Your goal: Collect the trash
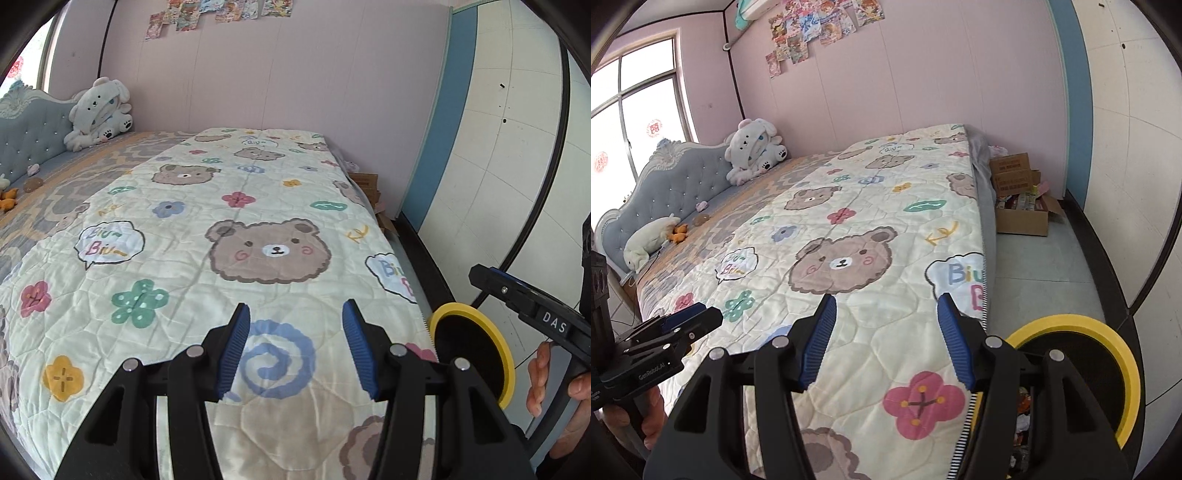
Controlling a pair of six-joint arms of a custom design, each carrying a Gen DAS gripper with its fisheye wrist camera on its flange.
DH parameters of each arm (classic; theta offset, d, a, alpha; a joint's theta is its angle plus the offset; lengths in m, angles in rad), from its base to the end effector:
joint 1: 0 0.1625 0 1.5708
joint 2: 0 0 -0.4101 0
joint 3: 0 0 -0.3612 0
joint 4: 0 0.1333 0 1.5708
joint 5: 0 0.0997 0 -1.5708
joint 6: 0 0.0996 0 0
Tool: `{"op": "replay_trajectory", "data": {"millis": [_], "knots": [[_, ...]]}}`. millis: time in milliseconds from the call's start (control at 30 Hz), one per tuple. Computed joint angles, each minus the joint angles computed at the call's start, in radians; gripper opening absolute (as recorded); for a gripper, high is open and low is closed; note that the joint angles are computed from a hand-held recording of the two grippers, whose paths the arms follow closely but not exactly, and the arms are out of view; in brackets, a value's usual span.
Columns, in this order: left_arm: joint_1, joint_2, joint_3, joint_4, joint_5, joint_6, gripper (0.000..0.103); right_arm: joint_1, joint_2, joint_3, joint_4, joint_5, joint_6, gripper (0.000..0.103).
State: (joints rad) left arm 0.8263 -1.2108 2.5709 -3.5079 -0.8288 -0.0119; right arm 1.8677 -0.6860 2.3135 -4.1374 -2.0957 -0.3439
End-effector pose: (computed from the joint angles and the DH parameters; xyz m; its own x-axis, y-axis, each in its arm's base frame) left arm -0.0853 -0.3886 0.1860 -0.7986 0.2210 -0.5598 0.5584 0.6190 -0.5522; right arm 0.2042 -0.3823 0.0912 -0.8322 -0.0646 0.5507 -0.4815 0.5766 -0.6600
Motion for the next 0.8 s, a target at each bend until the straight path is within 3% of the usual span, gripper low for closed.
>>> {"op": "replay_trajectory", "data": {"millis": [267,467,667,800], "knots": [[0.058,-0.067,0.048,-0.070,0.039,0.055,0.050,0.059,0.085,-0.073,0.039,-0.011,0.022,0.054],[0.086,-0.082,0.082,-0.173,0.051,0.109,0.063,0.090,0.146,-0.113,0.033,-0.026,0.043,0.060],[0.074,-0.054,0.124,-0.351,0.069,0.180,0.083,0.103,0.186,-0.119,-0.037,-0.045,0.045,0.077],[0.052,-0.031,0.152,-0.454,0.085,0.207,0.090,0.118,0.217,-0.110,-0.123,-0.056,0.021,0.089]]}}
